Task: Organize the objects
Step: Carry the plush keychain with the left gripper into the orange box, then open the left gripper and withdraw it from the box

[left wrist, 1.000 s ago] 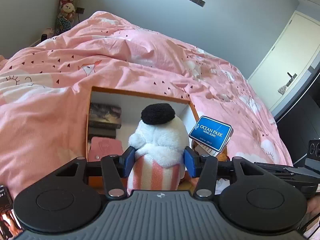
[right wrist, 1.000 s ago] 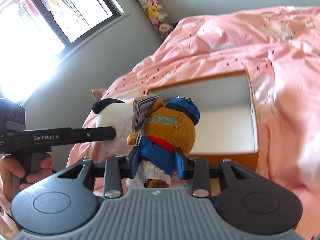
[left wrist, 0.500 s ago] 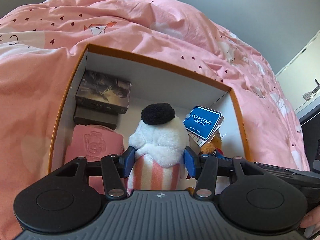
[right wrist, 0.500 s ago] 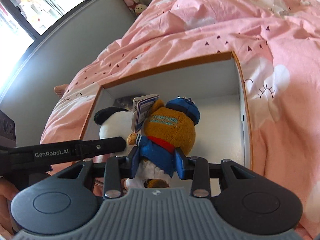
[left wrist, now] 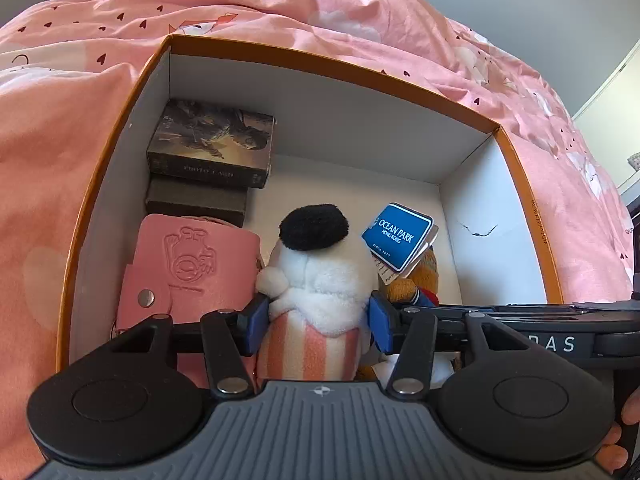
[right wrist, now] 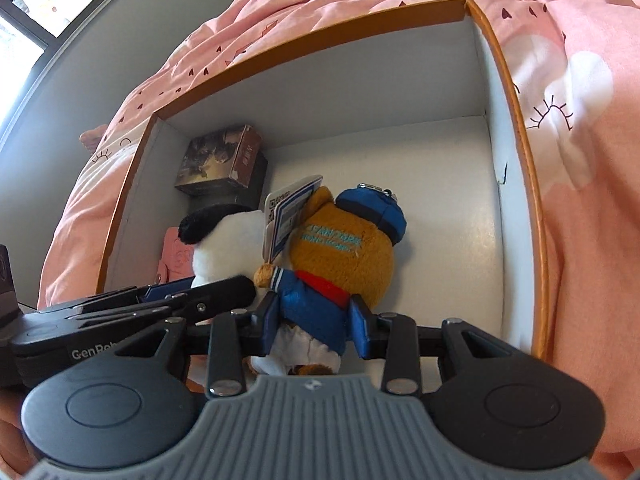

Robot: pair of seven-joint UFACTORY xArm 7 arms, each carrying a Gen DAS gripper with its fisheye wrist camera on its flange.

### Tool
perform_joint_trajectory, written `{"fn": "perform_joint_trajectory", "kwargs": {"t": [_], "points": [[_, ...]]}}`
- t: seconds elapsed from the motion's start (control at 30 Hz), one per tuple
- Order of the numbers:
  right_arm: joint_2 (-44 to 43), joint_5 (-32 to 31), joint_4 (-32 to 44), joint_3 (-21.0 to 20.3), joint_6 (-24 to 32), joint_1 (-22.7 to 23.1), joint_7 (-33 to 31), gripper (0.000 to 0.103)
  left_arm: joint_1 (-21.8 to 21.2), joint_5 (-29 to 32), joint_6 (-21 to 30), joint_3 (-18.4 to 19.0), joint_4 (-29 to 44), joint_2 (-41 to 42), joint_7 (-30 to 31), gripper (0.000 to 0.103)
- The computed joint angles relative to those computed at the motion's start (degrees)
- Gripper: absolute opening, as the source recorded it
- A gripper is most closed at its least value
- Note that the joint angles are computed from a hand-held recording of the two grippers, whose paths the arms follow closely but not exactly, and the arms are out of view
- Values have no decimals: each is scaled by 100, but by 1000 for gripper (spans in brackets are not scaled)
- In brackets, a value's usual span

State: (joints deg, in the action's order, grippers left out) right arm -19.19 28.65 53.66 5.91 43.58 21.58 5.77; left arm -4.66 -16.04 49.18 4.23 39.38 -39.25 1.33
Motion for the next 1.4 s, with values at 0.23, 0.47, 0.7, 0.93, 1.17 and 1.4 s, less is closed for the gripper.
{"fn": "perform_joint_trajectory", "kwargs": {"t": [0.23,0.47,0.7,0.93,1.17,1.4], "points": [[233,105,165,-32,211,-24,-40,39,5,-31,-239,-5,-268,-187,-87,59],[534,-16,412,75,489,-85,10,40,-75,-175,-326,167,-409,-305,134,62],[522,-94,413,123,474,-101,-29,44,-105,-299,-284,263,-427,-425,311,64],[401,-314,437,132,428,-96,-200,49,-115,-312,-424,256,-483,-727,422,63],[313,-486,437,171,212,-73,-251,26,-143,-256,-298,251,-393,-691,378,31],[362,-439,426,189,205,4,-352,15,-86,-163,-249,183,-443,-633,341,26]]}}
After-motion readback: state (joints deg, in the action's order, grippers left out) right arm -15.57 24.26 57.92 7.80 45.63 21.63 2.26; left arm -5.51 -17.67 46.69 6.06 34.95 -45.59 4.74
